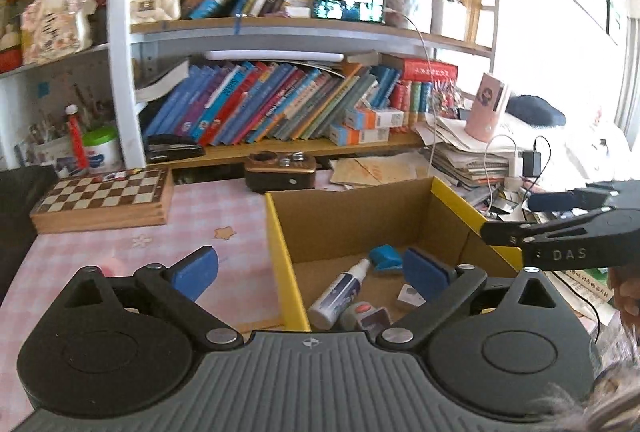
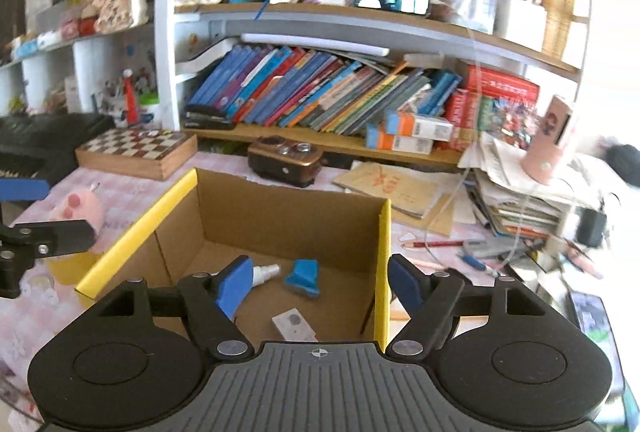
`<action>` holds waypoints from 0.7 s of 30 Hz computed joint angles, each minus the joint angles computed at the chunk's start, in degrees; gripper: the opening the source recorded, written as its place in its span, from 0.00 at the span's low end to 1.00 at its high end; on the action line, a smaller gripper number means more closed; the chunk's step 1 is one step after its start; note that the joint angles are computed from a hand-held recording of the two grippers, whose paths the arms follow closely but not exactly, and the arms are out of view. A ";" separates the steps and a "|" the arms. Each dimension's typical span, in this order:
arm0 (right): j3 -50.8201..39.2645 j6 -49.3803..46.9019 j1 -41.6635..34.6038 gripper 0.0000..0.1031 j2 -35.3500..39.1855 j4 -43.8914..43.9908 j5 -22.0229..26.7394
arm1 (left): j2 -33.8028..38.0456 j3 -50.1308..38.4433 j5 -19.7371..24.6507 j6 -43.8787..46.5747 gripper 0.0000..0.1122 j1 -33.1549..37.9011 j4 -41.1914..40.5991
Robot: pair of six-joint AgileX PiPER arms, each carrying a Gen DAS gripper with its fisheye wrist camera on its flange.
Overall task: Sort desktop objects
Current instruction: 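Withdraw both tools from the yellow box back over the table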
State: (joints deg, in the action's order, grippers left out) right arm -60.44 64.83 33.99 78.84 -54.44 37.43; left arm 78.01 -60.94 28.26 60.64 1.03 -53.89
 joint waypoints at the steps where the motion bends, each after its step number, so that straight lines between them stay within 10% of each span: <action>1: 0.53 2.85 1.37 0.84 -0.26 -1.68 1.59 | -0.90 1.05 0.51 1.10 0.90 1.12 -1.28; 21: -0.64 36.37 29.52 0.93 7.43 -1.29 28.80 | -5.40 10.01 21.48 18.37 0.92 25.40 -6.43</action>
State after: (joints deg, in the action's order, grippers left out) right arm -61.08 101.20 63.51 86.26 -55.73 66.23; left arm 72.61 -50.93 49.73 79.01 26.43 -60.32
